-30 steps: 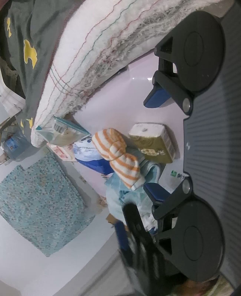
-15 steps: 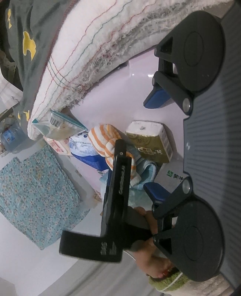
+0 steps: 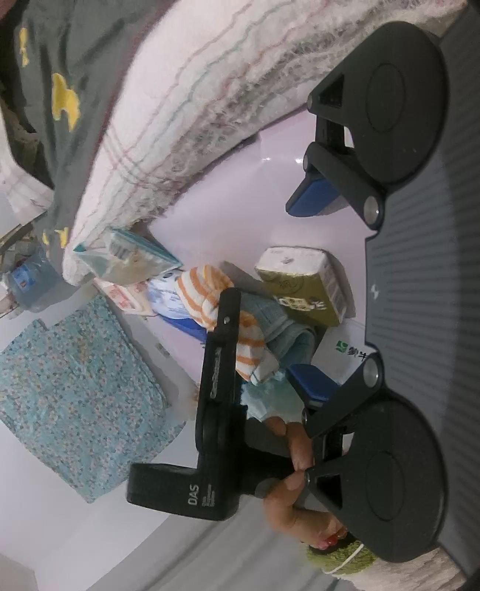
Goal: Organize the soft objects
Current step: 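Grasp the orange-striped sock roll with the left tool while the right tool grasps the clear plastic bag, then carry the sock roll and plastic bag to the cardboard box and lower them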
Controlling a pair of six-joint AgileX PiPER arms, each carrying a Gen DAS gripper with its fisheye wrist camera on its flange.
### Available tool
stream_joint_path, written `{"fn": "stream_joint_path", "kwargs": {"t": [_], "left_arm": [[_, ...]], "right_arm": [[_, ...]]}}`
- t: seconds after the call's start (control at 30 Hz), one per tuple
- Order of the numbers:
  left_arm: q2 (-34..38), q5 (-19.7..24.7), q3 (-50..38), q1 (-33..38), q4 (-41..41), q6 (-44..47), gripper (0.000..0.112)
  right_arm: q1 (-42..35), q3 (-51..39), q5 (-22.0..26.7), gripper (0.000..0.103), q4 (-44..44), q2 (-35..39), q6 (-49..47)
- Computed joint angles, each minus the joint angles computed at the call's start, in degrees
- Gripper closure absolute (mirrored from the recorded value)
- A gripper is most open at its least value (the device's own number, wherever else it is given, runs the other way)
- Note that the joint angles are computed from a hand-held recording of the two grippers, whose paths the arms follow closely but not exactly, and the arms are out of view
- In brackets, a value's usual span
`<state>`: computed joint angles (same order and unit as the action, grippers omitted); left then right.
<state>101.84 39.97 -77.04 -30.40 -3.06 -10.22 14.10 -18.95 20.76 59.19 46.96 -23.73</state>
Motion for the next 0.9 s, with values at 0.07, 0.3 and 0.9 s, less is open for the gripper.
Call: {"fn": "stream_joint_path", "kwargs": {"t": [0.07, 0.3, 0.9], "left_arm": [[-2.1, -1.25, 1.7, 1.35, -2.61, 0.32, 0.068], [-11.68, -5.62, 8.27, 7.76, -15.93, 6.78, 0.069], [-27.99, 0.69, 13.74, 17.01, -11.26, 2.26, 0.069]], "right_arm": [[-0.51, -1.47, 0.34, 0.016, -5.78, -1.39, 5.0], [-5.61, -16.95, 1.33, 0.016, -10.58, 7.8, 1.67], [2.01, -68.83, 9.16, 0.039, -51.38, 63.69, 29.9]]}}
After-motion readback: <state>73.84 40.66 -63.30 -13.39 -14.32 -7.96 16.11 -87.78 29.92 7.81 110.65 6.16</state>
